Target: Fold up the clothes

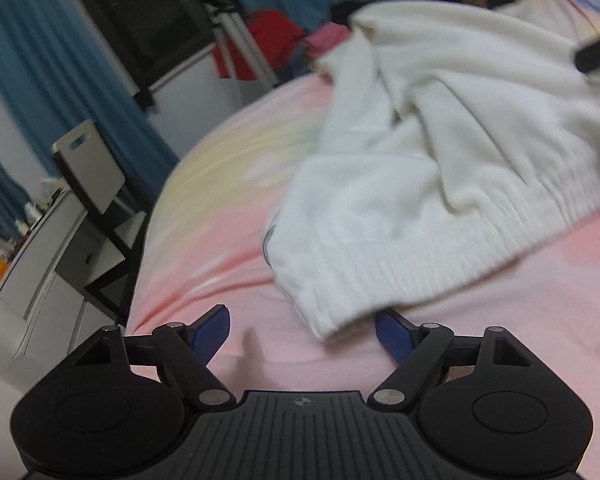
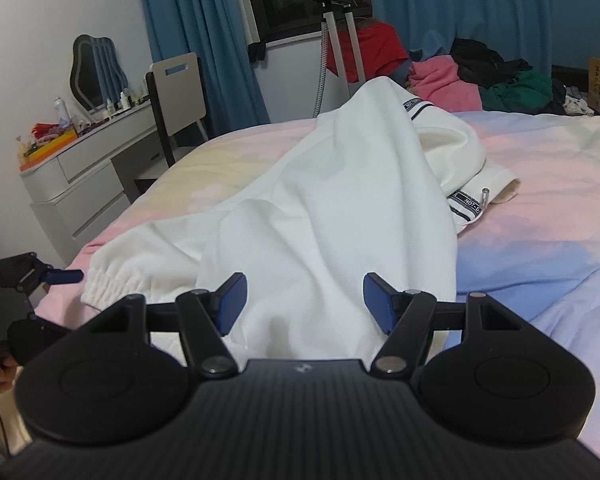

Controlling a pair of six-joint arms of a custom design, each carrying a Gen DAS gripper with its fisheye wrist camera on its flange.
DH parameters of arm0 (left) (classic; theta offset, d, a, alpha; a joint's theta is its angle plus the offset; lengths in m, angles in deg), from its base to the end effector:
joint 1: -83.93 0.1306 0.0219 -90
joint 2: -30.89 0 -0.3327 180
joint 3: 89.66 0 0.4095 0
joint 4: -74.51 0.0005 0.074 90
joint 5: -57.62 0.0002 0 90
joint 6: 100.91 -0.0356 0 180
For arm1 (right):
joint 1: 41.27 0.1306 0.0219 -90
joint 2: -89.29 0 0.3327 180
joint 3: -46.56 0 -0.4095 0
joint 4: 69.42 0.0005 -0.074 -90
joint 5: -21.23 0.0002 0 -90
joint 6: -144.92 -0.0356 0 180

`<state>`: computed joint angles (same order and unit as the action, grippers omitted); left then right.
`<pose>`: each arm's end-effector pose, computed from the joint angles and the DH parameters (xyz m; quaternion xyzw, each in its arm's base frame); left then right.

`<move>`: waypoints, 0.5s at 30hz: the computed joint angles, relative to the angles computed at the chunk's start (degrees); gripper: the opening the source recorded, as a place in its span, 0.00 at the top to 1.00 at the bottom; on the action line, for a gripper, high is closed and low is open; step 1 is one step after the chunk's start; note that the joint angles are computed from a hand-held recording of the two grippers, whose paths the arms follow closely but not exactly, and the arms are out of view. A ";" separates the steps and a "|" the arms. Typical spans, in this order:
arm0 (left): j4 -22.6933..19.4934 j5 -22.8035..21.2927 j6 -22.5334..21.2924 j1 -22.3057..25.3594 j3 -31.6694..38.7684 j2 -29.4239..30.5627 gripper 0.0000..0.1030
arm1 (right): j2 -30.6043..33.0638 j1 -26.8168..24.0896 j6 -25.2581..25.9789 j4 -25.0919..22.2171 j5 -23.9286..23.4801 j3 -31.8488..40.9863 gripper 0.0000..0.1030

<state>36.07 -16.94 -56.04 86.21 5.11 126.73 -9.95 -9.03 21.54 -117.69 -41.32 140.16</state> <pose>0.5486 0.0119 0.3849 0.3807 0.8134 0.0587 0.4358 0.3927 0.2277 0.4886 0.1173 0.8622 0.0641 0.4885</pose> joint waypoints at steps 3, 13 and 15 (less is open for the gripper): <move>4.81 3.39 7.39 0.60 -0.15 0.09 0.29 | -0.01 0.06 0.14 0.00 -0.30 0.09 0.35; 17.69 9.63 34.55 2.01 0.96 0.59 0.29 | 2.50 4.16 13.92 1.38 -3.80 1.58 0.31; 17.62 8.95 36.67 2.08 1.50 0.78 0.29 | 3.66 5.09 16.16 0.14 -2.58 2.44 0.31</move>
